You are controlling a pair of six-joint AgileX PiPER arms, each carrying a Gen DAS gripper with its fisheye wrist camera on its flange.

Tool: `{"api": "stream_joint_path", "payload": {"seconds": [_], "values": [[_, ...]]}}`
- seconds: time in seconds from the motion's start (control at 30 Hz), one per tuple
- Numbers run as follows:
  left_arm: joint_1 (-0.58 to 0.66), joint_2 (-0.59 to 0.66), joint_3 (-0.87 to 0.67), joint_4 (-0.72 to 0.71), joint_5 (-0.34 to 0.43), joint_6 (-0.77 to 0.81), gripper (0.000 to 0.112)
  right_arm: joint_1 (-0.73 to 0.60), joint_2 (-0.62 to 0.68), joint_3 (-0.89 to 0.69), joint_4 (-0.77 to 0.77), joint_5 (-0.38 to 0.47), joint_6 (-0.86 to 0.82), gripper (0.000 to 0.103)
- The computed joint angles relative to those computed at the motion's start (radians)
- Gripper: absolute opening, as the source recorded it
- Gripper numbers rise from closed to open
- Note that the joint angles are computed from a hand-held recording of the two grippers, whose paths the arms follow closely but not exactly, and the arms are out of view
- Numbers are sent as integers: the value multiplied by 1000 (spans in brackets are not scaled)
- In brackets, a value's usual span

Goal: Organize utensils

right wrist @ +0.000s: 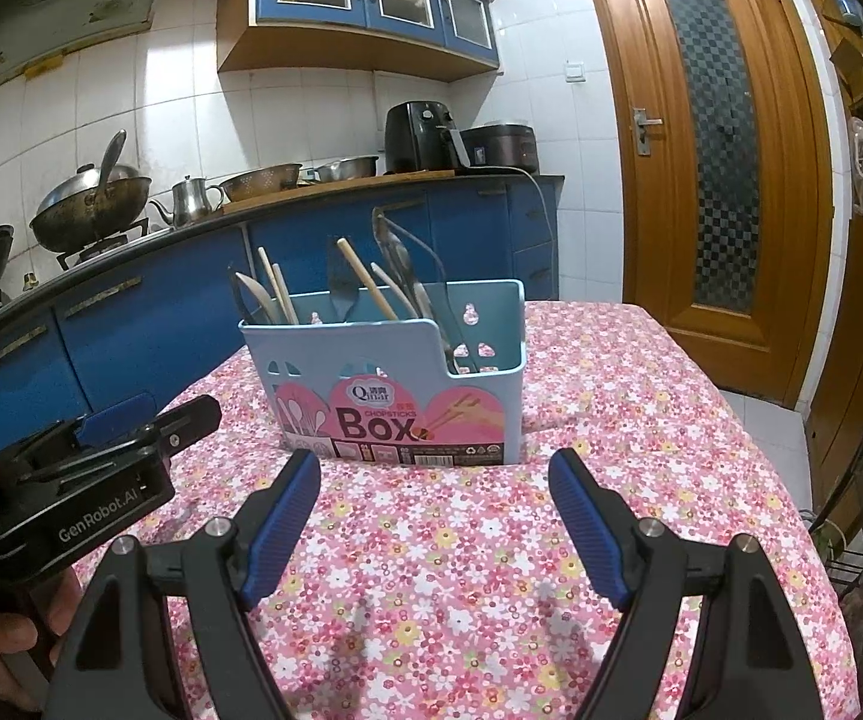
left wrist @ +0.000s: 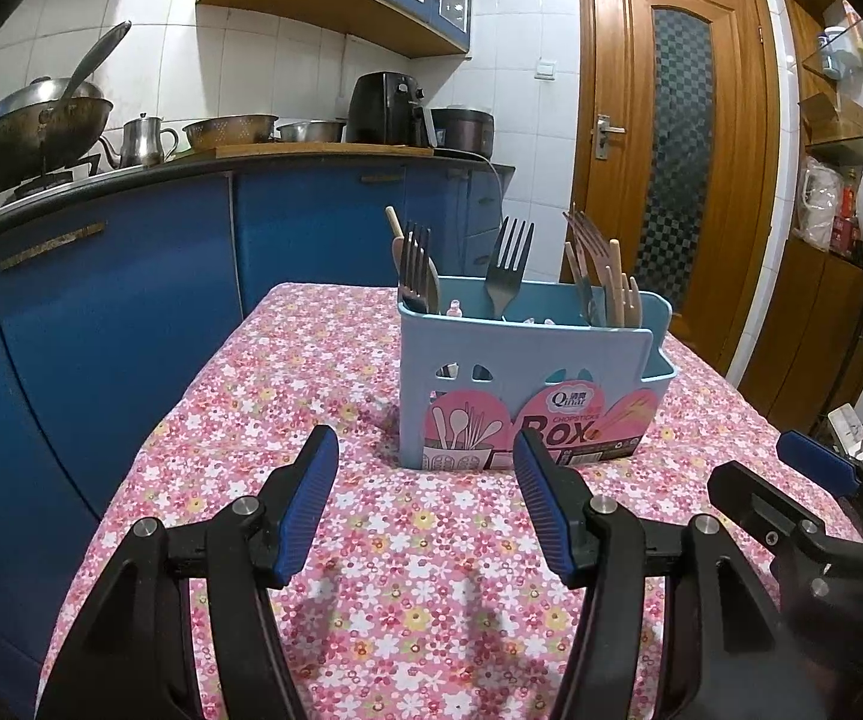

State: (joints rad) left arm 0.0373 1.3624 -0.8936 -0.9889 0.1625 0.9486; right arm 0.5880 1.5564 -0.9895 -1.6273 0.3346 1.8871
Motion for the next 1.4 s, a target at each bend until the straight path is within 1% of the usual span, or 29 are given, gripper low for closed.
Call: {"api": "stream_joint_path", "payload": {"seconds": [0.83, 1.1, 1.23, 1.4], "values": [[3, -4, 1, 10, 2, -12, 62, 1, -4, 3, 5, -3, -2, 80], [3, -5, 2, 2, 3, -4, 62, 1, -6, 4, 5, -4, -2, 80], [6, -5, 3, -24, 7, 22, 62, 0, -6, 4, 6, -6, -2, 80], [1, -7, 0, 6, 2, -8, 62, 2, -7, 5, 3, -3, 2, 80]]}}
